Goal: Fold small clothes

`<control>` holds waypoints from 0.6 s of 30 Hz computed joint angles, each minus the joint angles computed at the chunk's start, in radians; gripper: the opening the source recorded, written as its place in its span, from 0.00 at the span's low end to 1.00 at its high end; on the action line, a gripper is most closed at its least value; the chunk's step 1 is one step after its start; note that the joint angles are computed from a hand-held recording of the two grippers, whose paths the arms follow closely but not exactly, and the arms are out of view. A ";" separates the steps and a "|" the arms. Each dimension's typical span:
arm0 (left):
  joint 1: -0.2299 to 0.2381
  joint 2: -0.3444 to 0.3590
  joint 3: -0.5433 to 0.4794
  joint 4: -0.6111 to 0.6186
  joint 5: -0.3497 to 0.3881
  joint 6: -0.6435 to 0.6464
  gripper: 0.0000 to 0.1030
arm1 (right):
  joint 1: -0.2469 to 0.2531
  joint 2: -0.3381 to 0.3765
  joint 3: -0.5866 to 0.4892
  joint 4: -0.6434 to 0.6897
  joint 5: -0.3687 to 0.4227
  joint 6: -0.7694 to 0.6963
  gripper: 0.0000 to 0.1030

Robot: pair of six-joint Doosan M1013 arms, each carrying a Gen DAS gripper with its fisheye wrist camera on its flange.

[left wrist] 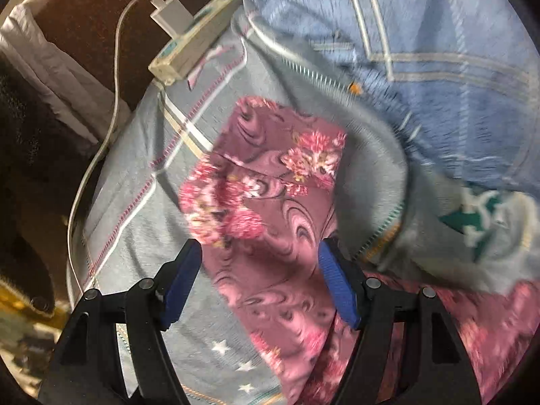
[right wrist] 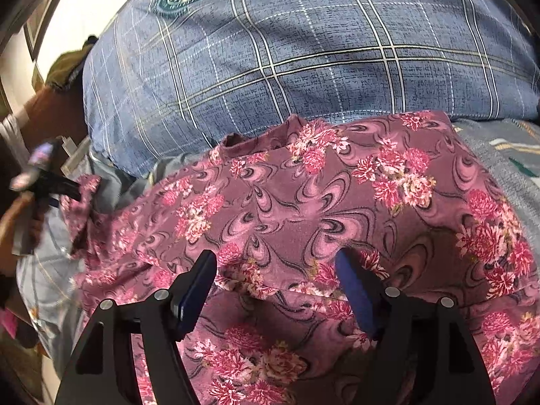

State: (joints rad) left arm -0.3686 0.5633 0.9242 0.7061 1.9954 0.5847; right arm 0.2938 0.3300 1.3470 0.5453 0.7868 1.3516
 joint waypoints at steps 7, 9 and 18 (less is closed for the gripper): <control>0.015 0.024 0.004 0.030 0.017 0.012 0.12 | -0.010 -0.003 0.012 0.070 -0.009 -0.028 0.73; 0.015 0.027 0.000 0.035 0.021 0.034 0.03 | -0.010 -0.003 0.013 0.075 -0.010 -0.028 0.73; -0.031 0.101 -0.113 0.134 0.135 0.104 0.80 | -0.010 -0.003 0.016 0.081 -0.014 -0.030 0.72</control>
State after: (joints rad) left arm -0.3996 0.6638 0.8109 0.8399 2.1304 0.6888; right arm 0.2835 0.3269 1.3627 0.6259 0.7723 1.3214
